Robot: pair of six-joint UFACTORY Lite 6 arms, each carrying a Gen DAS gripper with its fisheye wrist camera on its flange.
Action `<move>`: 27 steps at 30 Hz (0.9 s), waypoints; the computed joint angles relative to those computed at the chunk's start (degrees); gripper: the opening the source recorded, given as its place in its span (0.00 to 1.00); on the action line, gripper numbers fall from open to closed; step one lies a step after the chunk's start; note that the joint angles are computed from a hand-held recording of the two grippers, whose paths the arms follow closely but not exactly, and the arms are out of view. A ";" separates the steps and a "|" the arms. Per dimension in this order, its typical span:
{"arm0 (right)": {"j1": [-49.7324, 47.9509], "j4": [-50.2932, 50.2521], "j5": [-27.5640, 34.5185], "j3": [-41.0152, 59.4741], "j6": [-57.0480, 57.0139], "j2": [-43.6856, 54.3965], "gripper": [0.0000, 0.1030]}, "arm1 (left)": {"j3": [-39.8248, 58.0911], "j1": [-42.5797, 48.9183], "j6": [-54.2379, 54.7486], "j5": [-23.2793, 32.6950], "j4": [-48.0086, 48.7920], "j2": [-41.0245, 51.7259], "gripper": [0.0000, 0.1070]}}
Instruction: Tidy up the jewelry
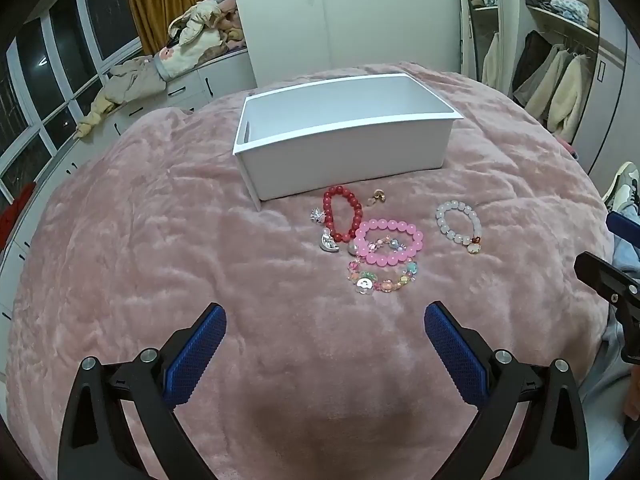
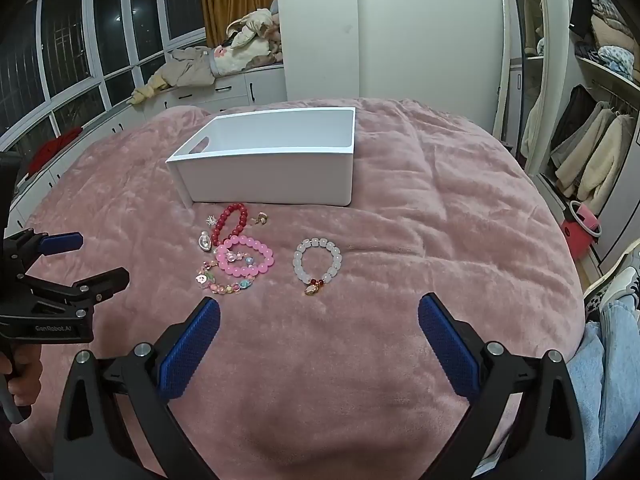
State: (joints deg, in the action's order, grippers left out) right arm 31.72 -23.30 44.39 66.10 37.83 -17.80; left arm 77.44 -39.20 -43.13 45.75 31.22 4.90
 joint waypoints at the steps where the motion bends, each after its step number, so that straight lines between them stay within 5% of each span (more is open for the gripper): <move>1: 0.00 0.00 0.00 0.00 0.00 0.00 0.95 | 0.05 -0.06 0.01 0.00 -0.05 0.03 0.94; 27: 0.20 -0.22 0.08 0.08 0.24 0.16 0.95 | -2.60 0.18 1.28 -1.88 -1.86 -1.83 0.94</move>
State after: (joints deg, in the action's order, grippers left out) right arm 31.92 -23.52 44.47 66.18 38.07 -17.63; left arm 74.84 -39.02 -41.85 43.87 29.36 3.07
